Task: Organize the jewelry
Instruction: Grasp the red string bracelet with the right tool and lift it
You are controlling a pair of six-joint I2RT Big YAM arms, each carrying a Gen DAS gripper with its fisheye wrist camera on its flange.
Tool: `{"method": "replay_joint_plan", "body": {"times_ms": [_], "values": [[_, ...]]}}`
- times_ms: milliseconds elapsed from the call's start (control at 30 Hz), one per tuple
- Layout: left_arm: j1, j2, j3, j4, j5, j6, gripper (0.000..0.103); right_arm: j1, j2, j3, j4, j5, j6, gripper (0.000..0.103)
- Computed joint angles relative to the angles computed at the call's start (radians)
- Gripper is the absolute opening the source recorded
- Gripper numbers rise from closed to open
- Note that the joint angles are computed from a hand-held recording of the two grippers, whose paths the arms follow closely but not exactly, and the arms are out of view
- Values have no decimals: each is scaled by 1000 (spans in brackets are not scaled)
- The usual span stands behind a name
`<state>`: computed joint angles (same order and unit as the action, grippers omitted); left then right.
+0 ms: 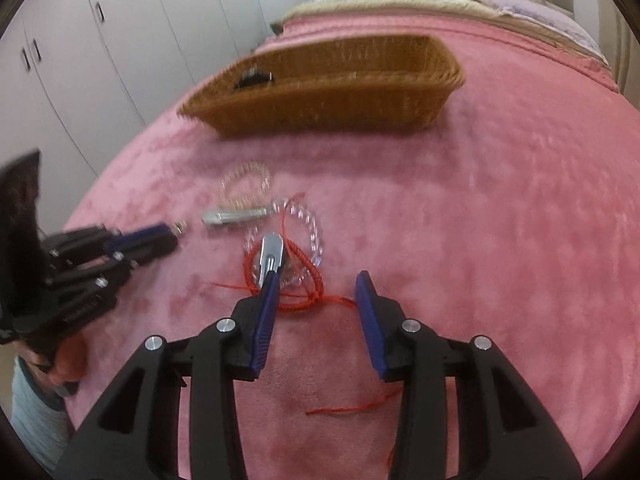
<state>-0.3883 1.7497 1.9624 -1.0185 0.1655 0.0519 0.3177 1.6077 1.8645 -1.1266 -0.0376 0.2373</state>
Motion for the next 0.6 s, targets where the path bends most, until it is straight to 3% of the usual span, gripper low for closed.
{"method": "replay_joint_plan", "body": {"times_ms": [33,100,200,400,467,600], "values": [[0,0,0,0,0,0,13,16,4,7,-4,40,-19,28],[0,0,0,0,0,0,13,33,2,9,-10,58,-58,3],[0,-1,-1,1,1,-1,13,62,-13,-5,22,141,-79,3],[1,0,0,2,2,-1,13,40,-113,-98,214,143,-24,3],[1,1,0,2,3,-1,13,18,-117,-98,207,163,8,3],[0,-1,-2,3,1,-1,13,-28,-61,-48,87,185,56,4]]}}
